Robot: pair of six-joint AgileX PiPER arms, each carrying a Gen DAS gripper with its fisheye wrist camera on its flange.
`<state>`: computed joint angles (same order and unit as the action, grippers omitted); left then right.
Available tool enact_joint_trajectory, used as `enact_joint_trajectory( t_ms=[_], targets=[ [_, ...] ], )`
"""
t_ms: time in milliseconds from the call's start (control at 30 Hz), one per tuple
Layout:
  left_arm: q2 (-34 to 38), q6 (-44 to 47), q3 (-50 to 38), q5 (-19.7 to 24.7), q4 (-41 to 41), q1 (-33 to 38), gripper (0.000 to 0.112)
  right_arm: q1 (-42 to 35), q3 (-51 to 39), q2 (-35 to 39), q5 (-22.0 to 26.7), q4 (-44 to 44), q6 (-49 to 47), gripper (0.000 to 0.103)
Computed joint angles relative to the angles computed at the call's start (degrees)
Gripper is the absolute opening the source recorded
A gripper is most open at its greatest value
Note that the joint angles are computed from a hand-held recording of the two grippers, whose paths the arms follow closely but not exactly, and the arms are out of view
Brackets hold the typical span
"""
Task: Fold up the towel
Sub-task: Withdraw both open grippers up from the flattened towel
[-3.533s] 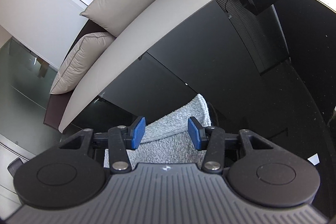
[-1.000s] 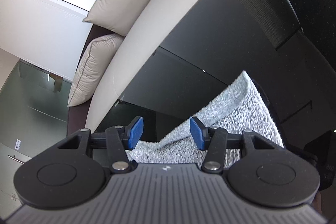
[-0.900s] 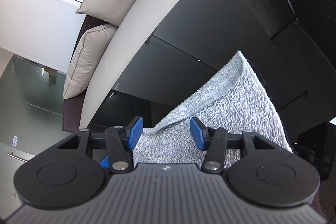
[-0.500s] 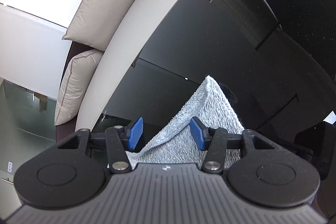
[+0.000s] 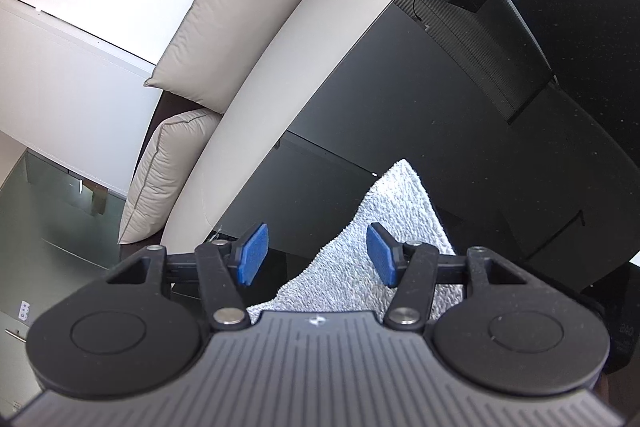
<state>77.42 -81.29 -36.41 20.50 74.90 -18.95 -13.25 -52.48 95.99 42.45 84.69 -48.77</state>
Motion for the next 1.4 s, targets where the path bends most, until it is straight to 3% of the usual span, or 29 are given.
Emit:
enact_joint_trajectory(
  t_ms=[300, 667, 1033, 1400],
  targets=[
    [4.0, -0.5, -2.6, 1.5, 0.3, 0.5, 0.087, 0.6, 0.8, 1.4, 1.1, -0.7, -4.3, 0.060],
    [4.7, 1.3, -3.4, 0.0, -2.2, 3.0, 0.088, 2.0, 3.2, -2.9, -9.0, -3.0, -4.6, 0.059],
    [0.9, 3.2, -2.3, 1.4, -4.4, 0.9, 0.089, -2.9, 5.1, -4.1, -3.9, -1.9, -8.7, 0.063],
    [-8.3, 0.6, 3.1, 11.8, -6.1, -11.1, 0.102, -8.0, 11.0, -12.1, -0.6, -8.8, -11.6, 0.073]
  ],
)
